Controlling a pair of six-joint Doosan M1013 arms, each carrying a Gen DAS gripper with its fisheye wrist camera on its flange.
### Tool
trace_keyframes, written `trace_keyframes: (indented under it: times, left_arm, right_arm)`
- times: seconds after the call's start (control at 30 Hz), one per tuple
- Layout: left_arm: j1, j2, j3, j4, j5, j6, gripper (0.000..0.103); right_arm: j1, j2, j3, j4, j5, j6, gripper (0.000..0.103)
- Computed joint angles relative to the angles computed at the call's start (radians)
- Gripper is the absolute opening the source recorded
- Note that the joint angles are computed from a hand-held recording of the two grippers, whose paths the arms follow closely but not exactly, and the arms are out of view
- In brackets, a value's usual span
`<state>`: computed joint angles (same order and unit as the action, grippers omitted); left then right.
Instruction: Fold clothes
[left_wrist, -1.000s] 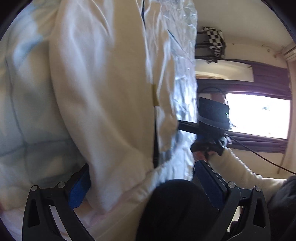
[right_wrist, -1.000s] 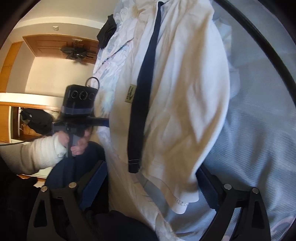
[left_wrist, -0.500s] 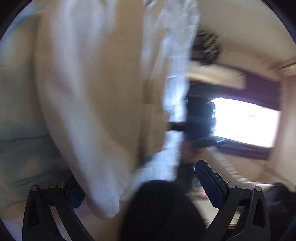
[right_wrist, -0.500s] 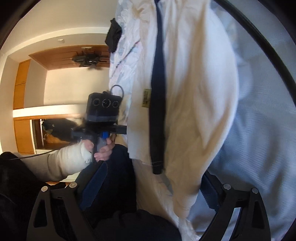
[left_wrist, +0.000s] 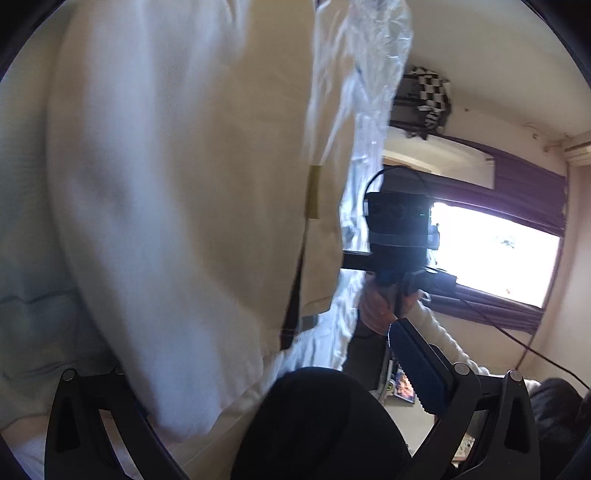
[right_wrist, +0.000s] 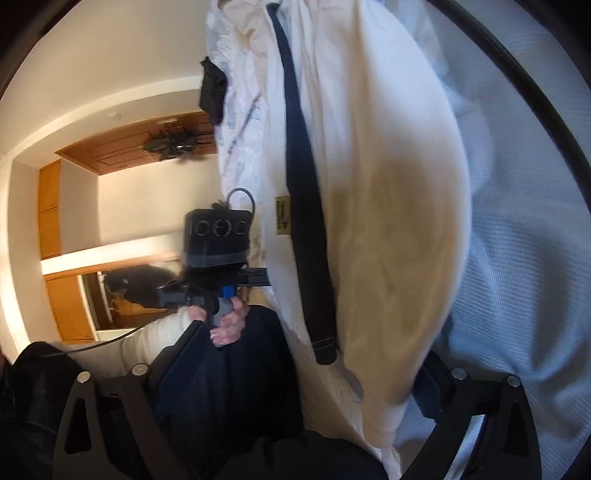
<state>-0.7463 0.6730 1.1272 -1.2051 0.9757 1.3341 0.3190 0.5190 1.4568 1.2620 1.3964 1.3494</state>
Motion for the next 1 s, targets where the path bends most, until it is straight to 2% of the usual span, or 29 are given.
trace_keyframes:
  times: [0.37, 0.43, 0.53, 0.6, 0.67, 0.7, 0.73, 0.77, 0.8, 0.83, 0.87, 0.9, 0.93, 1.0]
  left_arm:
    - [-0.002, 0.007, -0.017, 0.036, 0.028, -0.011, 0.103]
    - [0.0, 0.013, -0.023, 0.024, 0.061, -0.003, 0.103]
    - [0.007, 0.016, -0.008, -0.036, 0.11, -0.016, 0.103]
    - [0.01, 0.003, 0.028, -0.076, 0.064, -0.021, 0.103]
    - [0.011, -0.012, 0.068, -0.14, 0.003, -0.015, 0.103]
    - [0.011, -0.016, 0.083, -0.175, -0.015, -0.007, 0.103]
    - [0.012, -0.015, 0.086, -0.189, -0.017, -0.001, 0.102]
    - [0.012, -0.014, 0.081, -0.171, -0.012, -0.017, 0.098]
    - [0.012, -0.011, 0.07, -0.135, -0.001, -0.046, 0.094]
    - [0.011, -0.004, 0.046, -0.063, 0.026, -0.1, 0.078]
    - [0.008, 0.001, 0.025, 0.014, 0.051, -0.166, 0.042]
    - [0.006, 0.006, 0.006, 0.088, 0.079, -0.23, 0.018]
    - [0.006, 0.006, 0.012, 0.12, 0.092, -0.274, 0.006]
    - [0.007, -0.008, 0.052, 0.065, 0.044, -0.286, 0.006]
  right_arm:
    - [0.01, -0.016, -0.005, -0.095, -0.026, -0.046, 0.097]
    - [0.01, -0.025, 0.007, -0.089, -0.043, -0.073, 0.095]
    - [0.008, -0.025, 0.006, -0.103, -0.041, -0.055, 0.085]
    - [0.0, -0.015, 0.008, -0.065, -0.021, -0.02, 0.085]
    - [-0.004, -0.006, 0.008, -0.047, -0.007, -0.002, 0.08]
    - [-0.004, -0.002, 0.004, -0.054, -0.001, 0.004, 0.07]
    - [-0.004, 0.0, -0.001, -0.076, 0.003, 0.011, 0.054]
    - [-0.004, 0.001, -0.003, -0.094, 0.003, 0.018, 0.046]
    - [-0.005, 0.002, -0.005, -0.113, 0.004, 0.025, 0.033]
    - [-0.005, 0.003, -0.007, -0.131, 0.004, 0.032, 0.026]
    - [-0.005, 0.004, -0.007, -0.143, 0.005, 0.036, 0.024]
    - [-0.006, 0.004, -0.006, -0.148, 0.005, 0.034, 0.017]
    - [-0.005, 0.003, -0.008, -0.163, 0.003, 0.031, 0.008]
    - [-0.004, -0.001, -0.004, -0.171, -0.006, 0.023, 0.007]
